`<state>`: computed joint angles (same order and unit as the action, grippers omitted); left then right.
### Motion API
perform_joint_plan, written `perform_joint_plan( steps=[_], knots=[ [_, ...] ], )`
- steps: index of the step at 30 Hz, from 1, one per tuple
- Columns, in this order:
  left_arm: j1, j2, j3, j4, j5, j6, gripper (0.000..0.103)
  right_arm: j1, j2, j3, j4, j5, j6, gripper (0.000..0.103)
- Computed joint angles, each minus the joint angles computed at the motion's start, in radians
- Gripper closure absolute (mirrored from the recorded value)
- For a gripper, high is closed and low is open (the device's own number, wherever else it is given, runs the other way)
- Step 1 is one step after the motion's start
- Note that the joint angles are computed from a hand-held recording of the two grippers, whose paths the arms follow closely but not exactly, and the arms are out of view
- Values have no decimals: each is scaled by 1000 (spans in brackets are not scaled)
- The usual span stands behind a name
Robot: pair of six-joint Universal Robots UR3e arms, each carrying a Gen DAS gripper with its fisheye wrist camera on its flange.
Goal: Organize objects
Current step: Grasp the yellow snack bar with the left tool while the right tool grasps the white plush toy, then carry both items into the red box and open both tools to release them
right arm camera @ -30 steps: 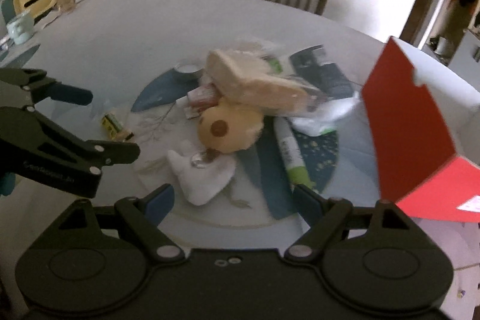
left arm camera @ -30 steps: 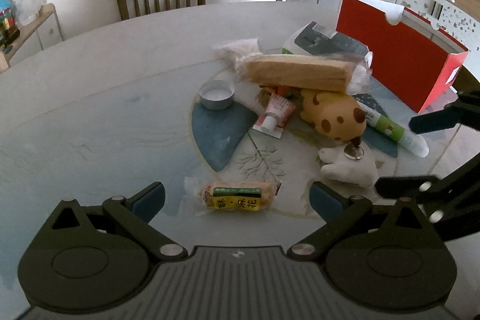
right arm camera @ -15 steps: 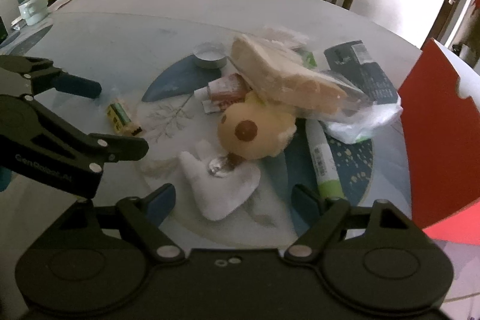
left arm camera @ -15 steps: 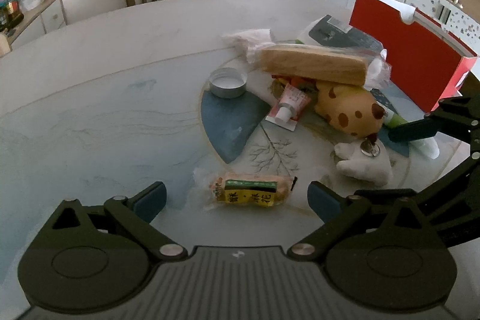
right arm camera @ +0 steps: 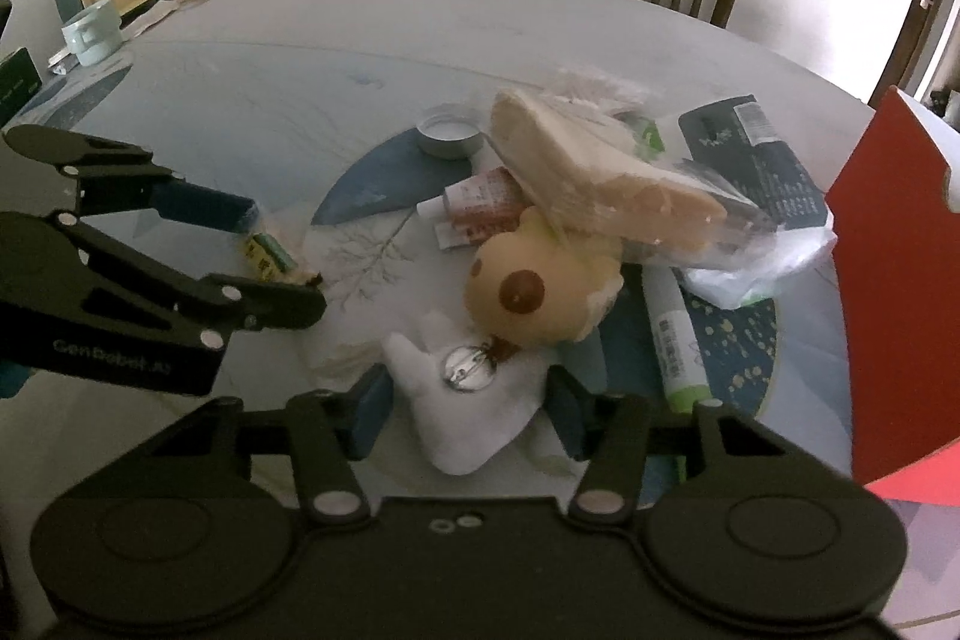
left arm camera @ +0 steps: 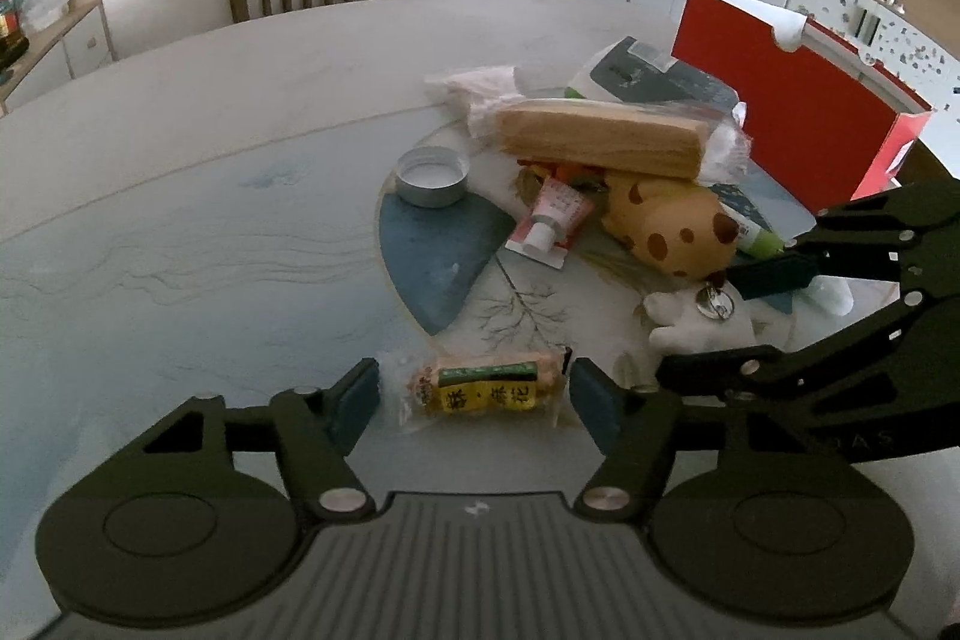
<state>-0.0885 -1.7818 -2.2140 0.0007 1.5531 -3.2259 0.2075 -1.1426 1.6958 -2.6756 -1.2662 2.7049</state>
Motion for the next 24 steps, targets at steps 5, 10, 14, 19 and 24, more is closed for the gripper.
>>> perform_joint_plan(
  steps=[5,10,14,19,24],
  knots=[
    [-17,11,3,-9,4,0,45,-12,-53,61,3,-2,2,50],
    [-33,19,2,-16,7,-7,50,-48,-135,139,23,7,24,51],
    [-52,19,-4,-6,27,-16,50,-92,-203,189,55,33,45,51],
    [-60,35,-10,-14,26,-42,51,-126,-269,227,78,43,44,51],
    [-96,65,14,-51,43,-44,51,-189,-357,236,155,75,44,51]
  ],
)
